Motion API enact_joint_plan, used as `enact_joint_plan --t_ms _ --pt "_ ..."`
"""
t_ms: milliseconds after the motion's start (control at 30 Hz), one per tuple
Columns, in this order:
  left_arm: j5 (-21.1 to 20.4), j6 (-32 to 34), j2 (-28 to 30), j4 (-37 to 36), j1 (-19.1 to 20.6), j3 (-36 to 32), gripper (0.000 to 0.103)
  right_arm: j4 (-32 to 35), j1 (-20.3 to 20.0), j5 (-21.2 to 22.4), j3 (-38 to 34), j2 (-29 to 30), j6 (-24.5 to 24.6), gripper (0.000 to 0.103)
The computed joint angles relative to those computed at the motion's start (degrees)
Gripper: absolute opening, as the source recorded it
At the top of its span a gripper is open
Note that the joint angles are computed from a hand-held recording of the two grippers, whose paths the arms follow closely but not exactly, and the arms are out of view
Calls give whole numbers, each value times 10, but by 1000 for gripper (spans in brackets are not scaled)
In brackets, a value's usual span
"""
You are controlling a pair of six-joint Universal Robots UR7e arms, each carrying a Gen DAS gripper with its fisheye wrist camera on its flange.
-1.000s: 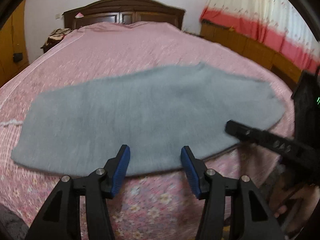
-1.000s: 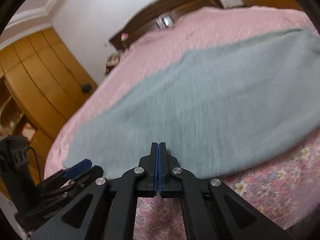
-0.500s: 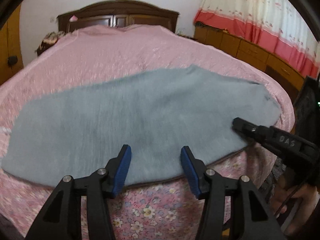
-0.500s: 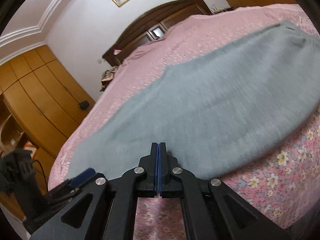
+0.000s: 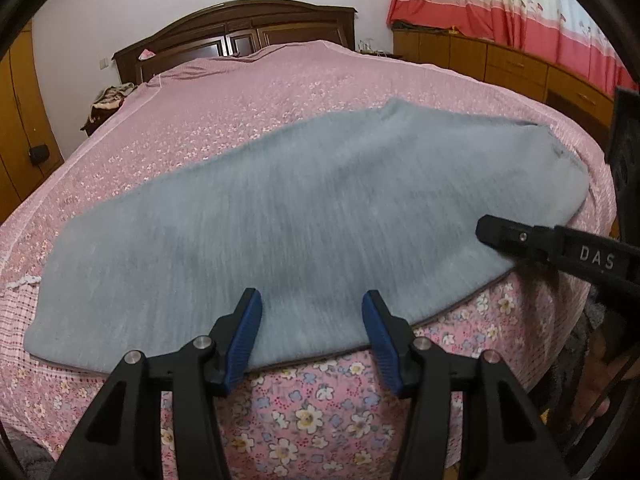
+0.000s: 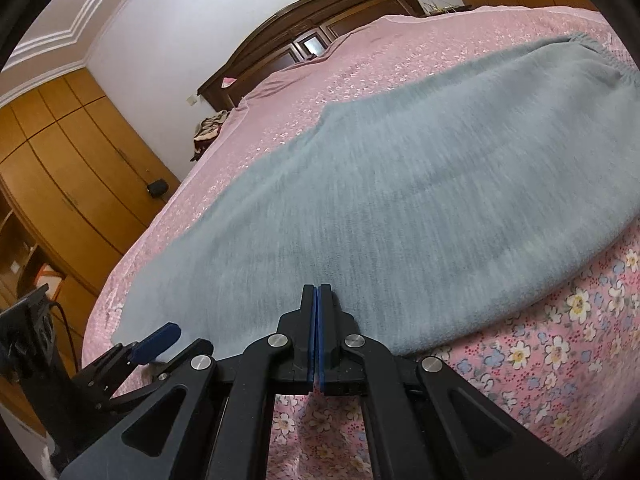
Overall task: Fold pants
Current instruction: 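Grasp the sweatpants cuff edge with the right tool and adjust it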
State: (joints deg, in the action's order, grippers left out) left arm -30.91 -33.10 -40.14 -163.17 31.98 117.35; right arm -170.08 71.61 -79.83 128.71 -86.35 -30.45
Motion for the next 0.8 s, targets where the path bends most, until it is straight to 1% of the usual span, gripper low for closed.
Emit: enact_joint_plan --t_ms 100,167,200,300,333,367,400,433,467,500,567,633,700,733,767,800 --pt "10 -13 -1 22 -7 -1 55 8 7 -4 -5 4 21 0" --pt "17 -15 -1 34 -11 -8 56 47 15 -16 -17 -7 39 2" --pt "18 -9 -1 29 -13 -10 56 63 16 -13 -21 -13 42 3" --pt "2 35 -6 -41 -20 1 63 101 18 3 -29 -42 37 7" --pt "0 45 -8 -61 -23 4 65 117 19 9 -35 -52 33 13" --pt "0 47 -12 -66 -27 6 66 140 20 15 -46 -63 30 23" --pt "1 50 -16 -70 -28 8 68 171 18 24 -62 -74 25 30" --pt "1 55 -20 -74 -28 8 69 199 11 38 -77 -84 18 41" --pt "2 57 -23 -75 -28 8 70 229 -1 58 -93 -93 10 50" --pt "4 57 -25 -74 -27 7 70 265 -19 88 -115 -100 2 55" --pt "9 47 -34 -65 -23 10 72 330 -60 144 -158 -105 -11 72" --pt "15 28 -45 -50 -18 15 73 403 -106 207 -211 -94 -28 79" --pt "18 12 -55 -54 -12 26 74 504 -161 265 -287 -62 -23 81" --pt "17 1 -59 -58 -9 31 75 537 -176 283 -310 -50 -23 81" --pt "15 -9 -63 -60 -6 35 75 572 -202 310 -340 -31 -12 81" --pt "13 -20 -67 -64 -3 39 75 583 -211 318 -352 -23 -5 81"
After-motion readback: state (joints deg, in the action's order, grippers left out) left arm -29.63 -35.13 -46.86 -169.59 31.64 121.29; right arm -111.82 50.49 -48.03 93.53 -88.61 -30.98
